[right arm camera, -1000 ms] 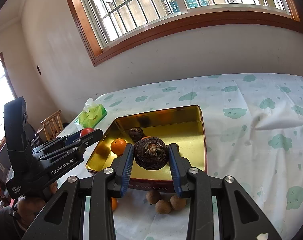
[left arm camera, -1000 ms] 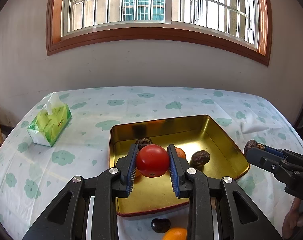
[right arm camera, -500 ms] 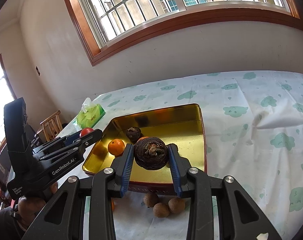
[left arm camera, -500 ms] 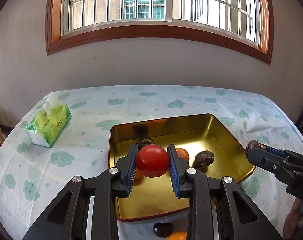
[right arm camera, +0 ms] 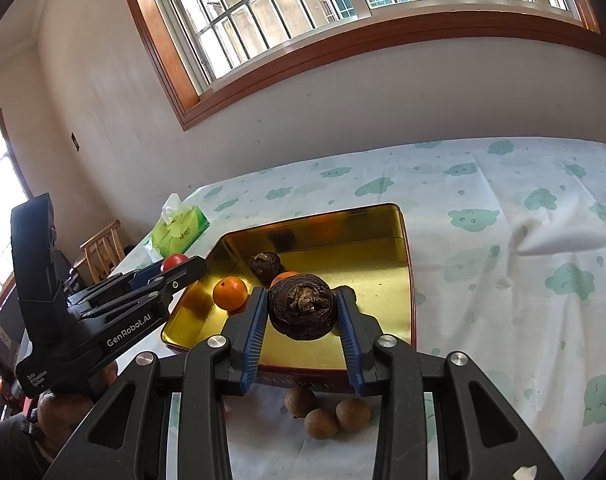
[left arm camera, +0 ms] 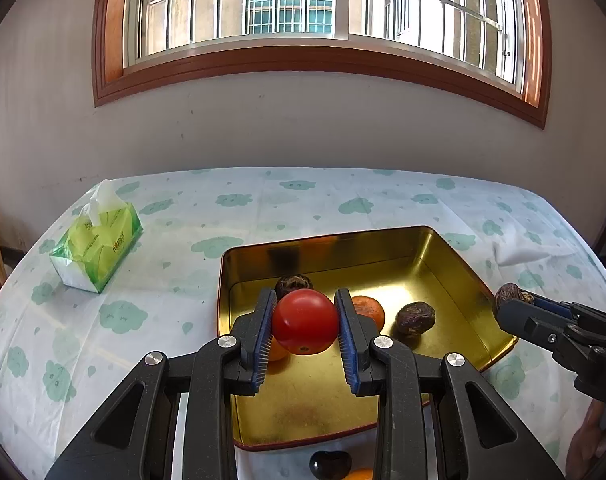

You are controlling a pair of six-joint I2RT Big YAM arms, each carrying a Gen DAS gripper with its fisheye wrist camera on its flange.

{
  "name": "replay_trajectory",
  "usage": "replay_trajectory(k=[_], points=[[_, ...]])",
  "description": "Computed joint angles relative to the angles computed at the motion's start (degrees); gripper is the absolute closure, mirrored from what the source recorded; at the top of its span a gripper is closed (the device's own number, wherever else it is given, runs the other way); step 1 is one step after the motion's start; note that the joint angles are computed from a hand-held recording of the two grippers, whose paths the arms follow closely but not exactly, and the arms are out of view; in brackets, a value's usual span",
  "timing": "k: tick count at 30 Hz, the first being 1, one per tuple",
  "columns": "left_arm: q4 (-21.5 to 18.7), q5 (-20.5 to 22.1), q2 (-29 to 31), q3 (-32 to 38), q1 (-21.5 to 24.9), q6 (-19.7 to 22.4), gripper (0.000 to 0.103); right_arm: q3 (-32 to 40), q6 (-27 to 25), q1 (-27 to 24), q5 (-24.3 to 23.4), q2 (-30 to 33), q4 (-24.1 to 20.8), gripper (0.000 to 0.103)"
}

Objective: Organize fruits
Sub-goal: 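Lower both held fruits into the tin beside the other fruits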

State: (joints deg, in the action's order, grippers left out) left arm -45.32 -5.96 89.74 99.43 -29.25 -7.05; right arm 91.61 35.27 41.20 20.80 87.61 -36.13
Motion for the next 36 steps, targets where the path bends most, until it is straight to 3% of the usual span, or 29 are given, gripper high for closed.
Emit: replay_trajectory(k=[36], points=[[2.63,-0.01,1.32,-0.71,0.79,-0.83,0.072,2.16,-0.54,-0.74,2.27,3.07,-0.56,0.071]])
